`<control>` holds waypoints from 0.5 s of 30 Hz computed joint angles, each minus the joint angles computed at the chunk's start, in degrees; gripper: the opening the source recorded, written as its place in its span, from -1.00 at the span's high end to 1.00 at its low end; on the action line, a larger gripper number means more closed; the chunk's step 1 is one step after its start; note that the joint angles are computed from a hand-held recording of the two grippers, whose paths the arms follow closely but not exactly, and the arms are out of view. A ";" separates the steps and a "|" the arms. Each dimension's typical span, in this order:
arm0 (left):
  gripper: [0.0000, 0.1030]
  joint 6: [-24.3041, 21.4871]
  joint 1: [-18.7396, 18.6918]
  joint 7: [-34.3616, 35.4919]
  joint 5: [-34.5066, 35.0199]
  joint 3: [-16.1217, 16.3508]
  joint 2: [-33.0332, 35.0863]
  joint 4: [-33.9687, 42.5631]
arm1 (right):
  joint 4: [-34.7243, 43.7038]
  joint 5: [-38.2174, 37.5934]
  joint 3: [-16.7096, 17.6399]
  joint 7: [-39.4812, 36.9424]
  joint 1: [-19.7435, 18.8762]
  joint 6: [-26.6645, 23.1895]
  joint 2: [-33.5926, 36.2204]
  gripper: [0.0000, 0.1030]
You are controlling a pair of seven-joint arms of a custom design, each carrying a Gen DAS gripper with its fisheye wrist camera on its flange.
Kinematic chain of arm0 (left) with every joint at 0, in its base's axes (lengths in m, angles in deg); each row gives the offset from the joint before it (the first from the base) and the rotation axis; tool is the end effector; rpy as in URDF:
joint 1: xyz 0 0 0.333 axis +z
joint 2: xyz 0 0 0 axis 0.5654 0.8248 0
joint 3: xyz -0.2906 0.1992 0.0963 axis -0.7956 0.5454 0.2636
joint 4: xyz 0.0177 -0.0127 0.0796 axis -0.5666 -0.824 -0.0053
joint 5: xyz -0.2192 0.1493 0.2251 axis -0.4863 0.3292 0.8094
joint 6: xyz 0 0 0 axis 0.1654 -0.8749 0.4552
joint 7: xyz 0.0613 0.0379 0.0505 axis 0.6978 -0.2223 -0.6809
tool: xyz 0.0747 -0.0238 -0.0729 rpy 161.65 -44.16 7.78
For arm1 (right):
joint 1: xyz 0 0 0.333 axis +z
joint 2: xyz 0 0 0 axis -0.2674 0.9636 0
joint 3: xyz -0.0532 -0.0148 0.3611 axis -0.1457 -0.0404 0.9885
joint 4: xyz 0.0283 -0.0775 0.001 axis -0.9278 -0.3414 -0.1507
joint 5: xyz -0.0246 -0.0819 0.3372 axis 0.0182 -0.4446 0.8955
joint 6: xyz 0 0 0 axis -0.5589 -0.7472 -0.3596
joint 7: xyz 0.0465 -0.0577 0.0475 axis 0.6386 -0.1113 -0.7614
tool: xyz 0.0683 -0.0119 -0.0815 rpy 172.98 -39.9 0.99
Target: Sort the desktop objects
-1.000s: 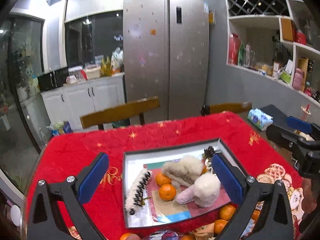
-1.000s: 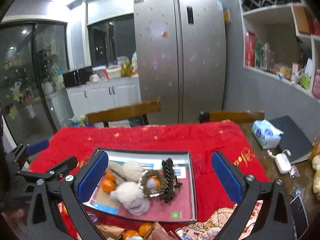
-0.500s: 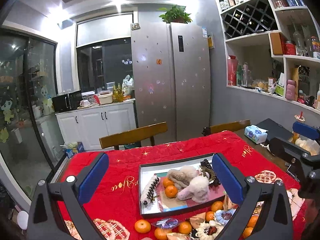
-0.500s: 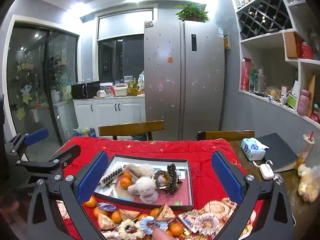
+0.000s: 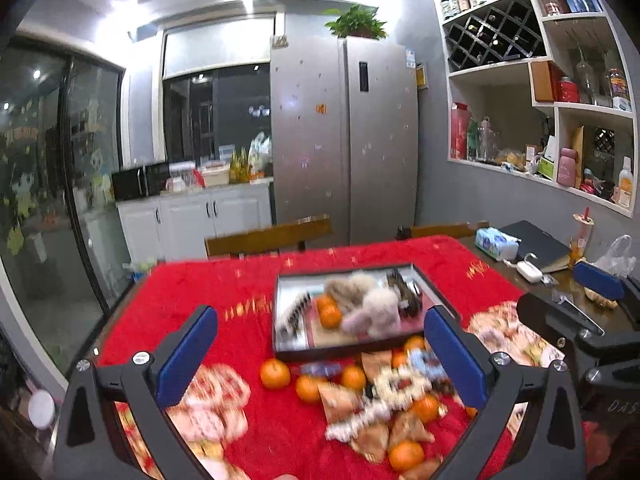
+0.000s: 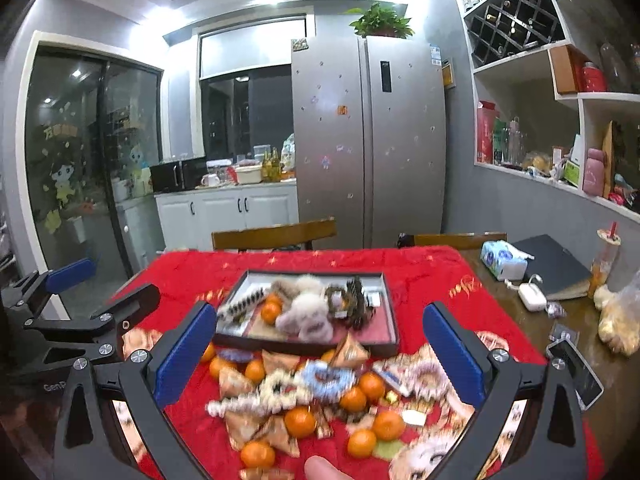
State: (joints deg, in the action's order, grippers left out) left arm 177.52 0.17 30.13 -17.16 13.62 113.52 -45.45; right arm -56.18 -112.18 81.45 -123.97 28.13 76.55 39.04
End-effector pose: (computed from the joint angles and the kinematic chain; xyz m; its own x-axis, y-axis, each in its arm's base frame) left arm 0.6430 -0.3754 0.4804 -0.4752 -0.8799 -0.0019 -0.3308 0.1807 -0.9263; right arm 0.5664 0.4491 0.4994 -0.2954 -0.9550 -0.0271 -0.3343 0.1299 -0.9335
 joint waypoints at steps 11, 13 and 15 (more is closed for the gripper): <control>-1.00 9.46 -4.37 2.30 -11.42 5.11 4.45 -11.66 | -6.04 -2.75 0.28 11.54 1.15 -0.96 3.26 -1.00; -1.00 10.37 -5.11 4.08 -13.69 5.93 6.32 -11.07 | -6.38 -2.96 0.13 13.70 1.06 -0.67 4.06 -1.00; -1.00 9.12 -4.08 5.39 -14.27 4.31 7.28 -9.84 | -5.90 -1.62 0.48 13.15 0.26 0.38 5.06 -1.00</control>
